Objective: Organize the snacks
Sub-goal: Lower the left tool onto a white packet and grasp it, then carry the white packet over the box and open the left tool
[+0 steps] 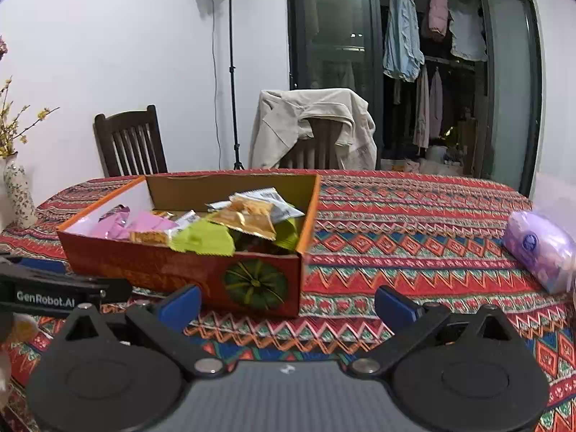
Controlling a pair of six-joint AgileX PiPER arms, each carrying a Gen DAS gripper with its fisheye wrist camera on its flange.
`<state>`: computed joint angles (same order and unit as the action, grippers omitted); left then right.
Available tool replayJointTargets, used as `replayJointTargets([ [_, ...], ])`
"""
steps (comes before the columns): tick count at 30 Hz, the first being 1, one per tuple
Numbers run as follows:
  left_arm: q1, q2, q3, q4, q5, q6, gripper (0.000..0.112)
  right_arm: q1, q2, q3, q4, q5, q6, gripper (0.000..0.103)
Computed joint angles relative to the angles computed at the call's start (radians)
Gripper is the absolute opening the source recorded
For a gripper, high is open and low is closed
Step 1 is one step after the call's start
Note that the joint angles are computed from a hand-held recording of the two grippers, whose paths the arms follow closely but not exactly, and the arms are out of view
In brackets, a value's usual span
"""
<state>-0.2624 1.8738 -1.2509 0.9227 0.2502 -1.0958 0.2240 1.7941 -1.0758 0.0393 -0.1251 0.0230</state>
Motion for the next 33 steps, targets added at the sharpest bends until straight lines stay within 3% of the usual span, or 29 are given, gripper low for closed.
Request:
replayJointTargets([
  [7,-0.055,0.057,-0.041,-0.032,0.074,-0.007,0.103,-0.04,0.031,0.036,-0.331,-0.089,0.344,0.103],
  [13,-0.089,0.112,-0.085,-0.021,0.121,-0.016,0.102,-0.035,0.054,0.047,-0.26,-0.128,0.283,0.103],
  [16,-0.091,0.127,-0.097,-0.061,0.12,0.031,0.081,-0.044,0.058,0.051,-0.3,-0.136,0.342,0.103],
  [18,-0.087,0.121,-0.081,-0.034,0.099,-0.004,0.054,-0.043,0.06,0.049,-0.285,-0.129,0.33,0.103],
  [19,-0.088,0.116,-0.073,-0.006,0.096,-0.032,0.046,-0.041,0.06,0.05,-0.267,-0.128,0.312,0.103],
  [26,-0.056,0.056,0.011,0.069,0.041,-0.097,0.046,-0.025,0.059,0.064,-0.198,-0.138,0.221,0.103],
  [33,-0.013,-0.063,0.111,0.346,-0.002,-0.362,0.046,-0.025,0.058,0.068,-0.196,-0.145,0.218,0.103],
])
